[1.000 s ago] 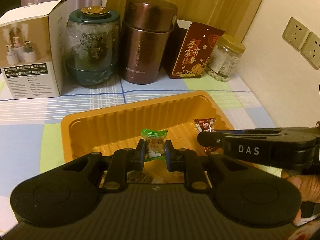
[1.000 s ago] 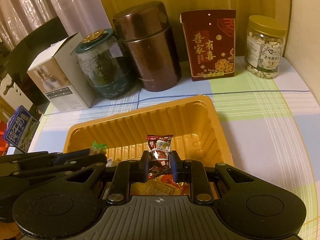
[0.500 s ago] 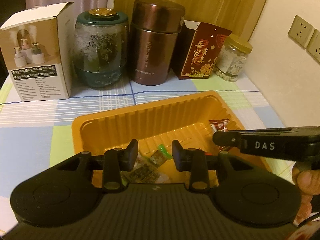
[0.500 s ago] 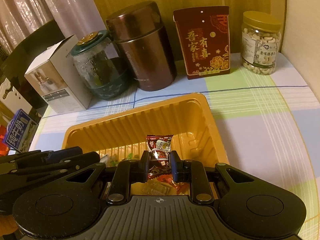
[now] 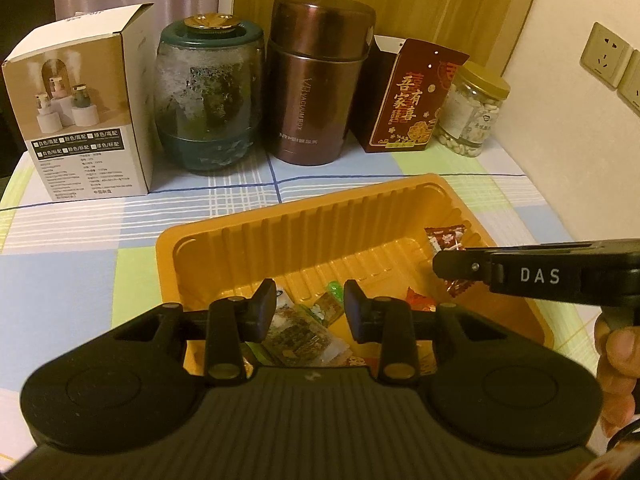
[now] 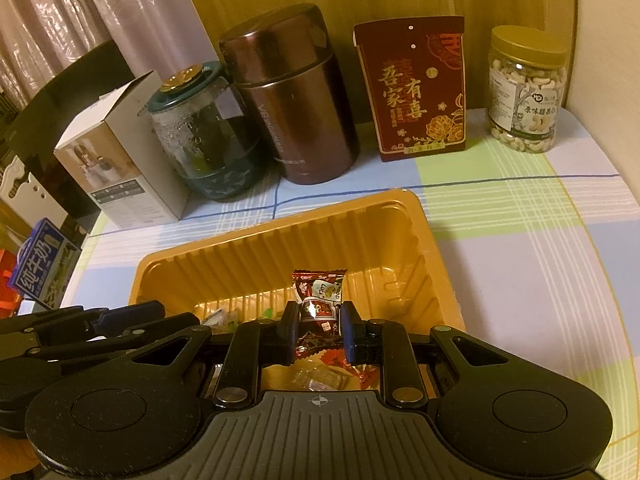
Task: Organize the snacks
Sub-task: 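Open the left tool inside the tray while the right tool opens, releasing both candies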
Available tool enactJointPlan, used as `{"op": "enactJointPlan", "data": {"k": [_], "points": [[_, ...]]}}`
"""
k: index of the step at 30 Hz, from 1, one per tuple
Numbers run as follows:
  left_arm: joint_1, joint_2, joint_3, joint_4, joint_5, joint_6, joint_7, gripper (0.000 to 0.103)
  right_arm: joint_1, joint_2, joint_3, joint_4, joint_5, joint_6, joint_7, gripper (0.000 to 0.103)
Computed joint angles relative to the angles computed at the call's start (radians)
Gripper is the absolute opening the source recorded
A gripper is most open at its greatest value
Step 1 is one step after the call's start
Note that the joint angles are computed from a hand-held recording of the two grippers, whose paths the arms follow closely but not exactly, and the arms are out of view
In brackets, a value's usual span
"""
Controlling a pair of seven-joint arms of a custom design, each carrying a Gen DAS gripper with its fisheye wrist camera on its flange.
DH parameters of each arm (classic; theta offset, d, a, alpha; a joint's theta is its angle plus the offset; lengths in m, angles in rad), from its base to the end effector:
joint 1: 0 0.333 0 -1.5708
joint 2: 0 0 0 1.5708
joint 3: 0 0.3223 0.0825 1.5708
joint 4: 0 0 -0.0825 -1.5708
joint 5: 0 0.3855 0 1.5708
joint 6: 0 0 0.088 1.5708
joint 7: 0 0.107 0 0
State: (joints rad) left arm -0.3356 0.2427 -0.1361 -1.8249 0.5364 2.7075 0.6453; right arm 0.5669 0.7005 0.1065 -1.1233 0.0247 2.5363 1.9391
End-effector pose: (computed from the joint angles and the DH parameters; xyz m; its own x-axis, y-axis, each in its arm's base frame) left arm 0.5900 -0.3126 0.4792 -0.0004 -0.9891 0.1472 -0.7638 -0.0947 -0.6384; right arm 0.6449 0.4749 0.4880 0.3257 -0.8893 -0.3212 -0.8128 -0.0898 -0.5756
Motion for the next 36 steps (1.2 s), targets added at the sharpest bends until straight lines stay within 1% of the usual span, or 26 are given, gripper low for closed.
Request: {"op": "enactJointPlan", "data": {"k": [9,13,14,15,17,27,32,34,36], "points": [[0.001,-0.005,0.000,-0.005,0.001,0.000,-0.006,0.032,0.001,-0.002,0.000,0.000,0.000,0.003,-0.003,0.022],[0.001,-0.007,0.000,-0.006,0.003,-0.002,-0.008,0.032,-0.015,0.001,0.023,-0.004,0.031,0.031,-0.025,0.023],[0.001,-0.009,-0.001,-0.008,0.003,-0.002,-0.008,0.032,-0.012,0.000,0.017,-0.004,0.032,0.031,-0.015,0.027],[0.001,-0.010,-0.001,-0.008,0.003,-0.004,-0.008,0.032,-0.008,0.000,0.011,-0.004,0.031,0.034,-0.006,0.041],[0.002,-0.012,-0.002,-0.012,0.004,-0.006,-0.009,0.032,-0.005,-0.011,0.004,-0.024,0.026,0.055,0.005,0.061],[0.003,-0.021,-0.006,-0.019,0.014,-0.019,-0.018,0.033,-0.012,-0.035,0.004,-0.064,0.016,0.063,0.013,0.061],[0.000,-0.028,-0.009,-0.017,0.026,-0.043,-0.020,0.035,-0.013,-0.050,0.001,-0.083,0.008,0.063,0.023,0.061],[-0.002,-0.033,-0.009,-0.017,0.036,-0.056,-0.029,0.040,-0.014,-0.054,0.002,-0.088,0.008,0.063,0.023,0.063],[-0.006,-0.037,-0.008,-0.016,0.054,-0.072,-0.047,0.057,-0.018,-0.063,0.005,-0.099,0.012,0.064,0.024,0.080]]}}
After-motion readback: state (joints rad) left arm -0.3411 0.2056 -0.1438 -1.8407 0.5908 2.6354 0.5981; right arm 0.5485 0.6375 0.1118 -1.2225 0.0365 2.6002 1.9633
